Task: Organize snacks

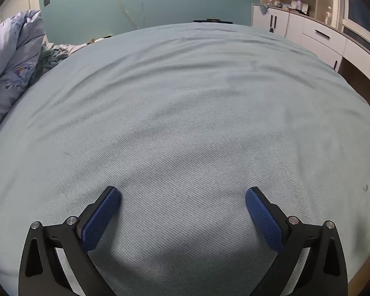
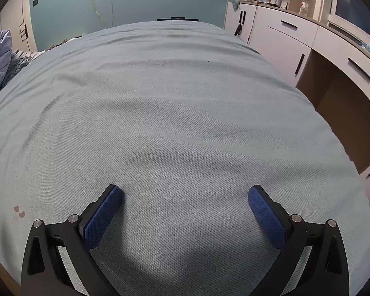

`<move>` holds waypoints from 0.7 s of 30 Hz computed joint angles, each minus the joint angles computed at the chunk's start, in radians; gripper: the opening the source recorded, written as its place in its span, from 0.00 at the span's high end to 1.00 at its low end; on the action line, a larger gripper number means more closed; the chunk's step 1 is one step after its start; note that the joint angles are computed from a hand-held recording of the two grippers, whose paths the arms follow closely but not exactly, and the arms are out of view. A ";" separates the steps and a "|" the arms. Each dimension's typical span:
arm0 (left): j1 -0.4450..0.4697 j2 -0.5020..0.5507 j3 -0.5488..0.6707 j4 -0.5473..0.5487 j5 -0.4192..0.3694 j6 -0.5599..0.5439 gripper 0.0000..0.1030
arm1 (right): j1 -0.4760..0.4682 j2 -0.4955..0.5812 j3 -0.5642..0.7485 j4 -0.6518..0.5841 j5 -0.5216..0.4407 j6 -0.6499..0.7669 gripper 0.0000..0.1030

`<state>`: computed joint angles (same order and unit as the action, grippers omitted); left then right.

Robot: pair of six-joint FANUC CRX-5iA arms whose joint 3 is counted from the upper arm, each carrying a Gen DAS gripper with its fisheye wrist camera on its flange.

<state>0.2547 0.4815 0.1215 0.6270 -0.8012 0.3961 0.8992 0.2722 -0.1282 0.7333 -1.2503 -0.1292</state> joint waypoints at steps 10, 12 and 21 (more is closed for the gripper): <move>0.000 0.001 0.000 0.001 0.000 0.000 0.00 | -0.013 -0.004 0.006 -0.001 0.002 0.016 0.00; 0.000 0.001 0.000 0.001 0.000 0.000 0.00 | 0.001 -0.003 -0.005 0.004 0.001 -0.002 0.00; -0.001 0.001 0.000 0.002 0.000 0.000 0.00 | 0.000 0.002 0.004 -0.001 -0.002 0.002 0.00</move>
